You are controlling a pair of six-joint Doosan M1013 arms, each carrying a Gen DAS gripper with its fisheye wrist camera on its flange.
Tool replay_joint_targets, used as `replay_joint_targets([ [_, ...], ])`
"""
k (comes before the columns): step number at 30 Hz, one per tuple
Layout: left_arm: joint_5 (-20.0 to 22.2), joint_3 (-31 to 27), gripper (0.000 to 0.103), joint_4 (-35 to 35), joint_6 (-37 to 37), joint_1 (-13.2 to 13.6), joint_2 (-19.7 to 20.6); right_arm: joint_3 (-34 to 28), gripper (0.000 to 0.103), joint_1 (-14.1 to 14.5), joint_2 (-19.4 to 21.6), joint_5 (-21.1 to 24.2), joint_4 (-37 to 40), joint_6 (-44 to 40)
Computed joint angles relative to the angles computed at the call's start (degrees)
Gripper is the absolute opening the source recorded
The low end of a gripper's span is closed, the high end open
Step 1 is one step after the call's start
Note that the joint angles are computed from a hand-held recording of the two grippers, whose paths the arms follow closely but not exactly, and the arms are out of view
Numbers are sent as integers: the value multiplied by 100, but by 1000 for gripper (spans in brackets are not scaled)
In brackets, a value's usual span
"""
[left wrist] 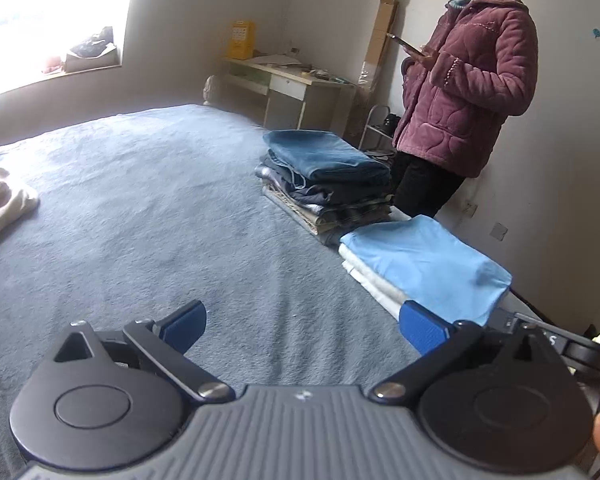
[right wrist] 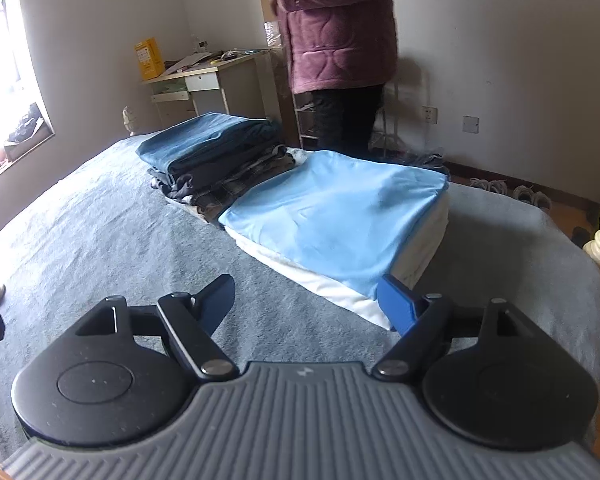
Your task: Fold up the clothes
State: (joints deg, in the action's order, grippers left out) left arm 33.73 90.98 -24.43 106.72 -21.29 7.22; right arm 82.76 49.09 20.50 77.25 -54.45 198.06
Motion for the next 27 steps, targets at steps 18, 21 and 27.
replay_joint_targets([
  [18, -175, 127, 103, 1674, -1017, -451, 127, -297, 89, 110, 349, 898, -319, -661],
  [21, -215, 131, 103, 1749, -1159, -514, 146, -319, 89, 80, 388, 959, -222, -691],
  [27, -459, 234, 103, 1733, -975, -666, 110, -294, 91, 74, 418, 1205, -161, -654],
])
